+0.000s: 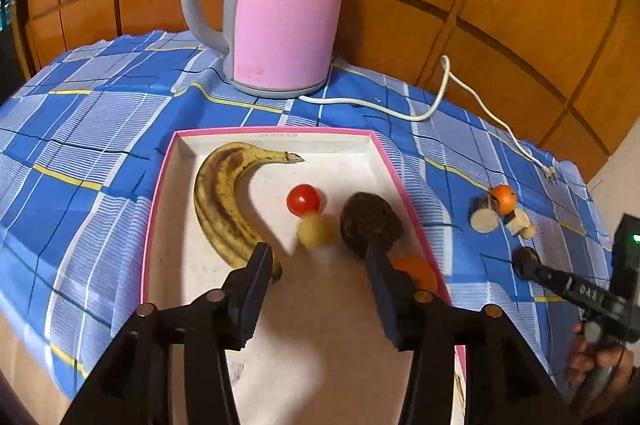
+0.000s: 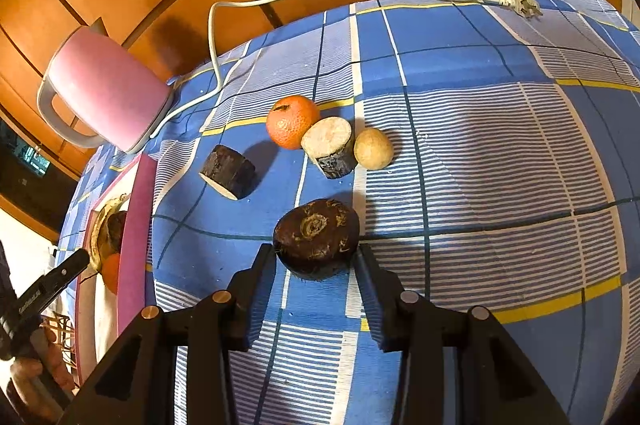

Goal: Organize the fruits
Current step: 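Drop the tan fruit in the tray with the left gripper while the right grasps the dark fruit, then carry the dark round fruit into the tray and open the right gripper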

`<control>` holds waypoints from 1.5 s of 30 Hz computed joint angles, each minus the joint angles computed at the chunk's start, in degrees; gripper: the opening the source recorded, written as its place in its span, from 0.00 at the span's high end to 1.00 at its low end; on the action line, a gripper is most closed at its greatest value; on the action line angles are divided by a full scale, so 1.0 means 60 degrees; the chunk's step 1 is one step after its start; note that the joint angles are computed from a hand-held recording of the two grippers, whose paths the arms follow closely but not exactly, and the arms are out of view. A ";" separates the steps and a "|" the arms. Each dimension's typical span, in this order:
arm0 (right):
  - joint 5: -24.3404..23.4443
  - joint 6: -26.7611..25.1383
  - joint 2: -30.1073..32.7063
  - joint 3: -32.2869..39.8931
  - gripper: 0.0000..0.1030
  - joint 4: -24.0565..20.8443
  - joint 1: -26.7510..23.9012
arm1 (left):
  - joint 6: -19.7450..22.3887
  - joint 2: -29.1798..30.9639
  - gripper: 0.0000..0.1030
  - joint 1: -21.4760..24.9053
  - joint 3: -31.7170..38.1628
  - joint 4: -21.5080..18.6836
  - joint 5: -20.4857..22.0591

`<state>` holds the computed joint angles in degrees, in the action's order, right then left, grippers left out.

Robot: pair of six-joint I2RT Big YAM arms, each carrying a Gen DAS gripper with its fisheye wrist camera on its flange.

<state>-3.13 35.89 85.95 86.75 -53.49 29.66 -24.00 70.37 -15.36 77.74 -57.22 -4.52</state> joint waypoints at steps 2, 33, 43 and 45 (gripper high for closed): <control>-0.0014 0.0099 0.0061 0.0085 0.56 -0.0011 0.0006 | -0.0090 -0.0213 0.52 -0.0170 -0.0130 -0.0150 -0.0154; 0.2122 -0.2265 0.0234 0.0892 0.54 -0.1325 0.1195 | -0.1188 -0.1878 0.39 -0.0792 -0.1067 -0.0853 -0.1151; 0.0657 -0.3264 0.0546 0.1810 0.54 -0.1044 0.2032 | -0.1235 -0.2020 0.39 -0.0662 -0.1113 -0.0871 -0.1122; 0.0557 -0.3460 0.0701 0.2031 0.54 -0.1117 0.2225 | -0.1264 -0.2053 0.39 -0.0598 -0.1140 -0.0899 -0.1106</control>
<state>0.21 15.13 90.15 98.93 -60.19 43.01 -31.58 58.05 -18.94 70.90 -62.62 -11.15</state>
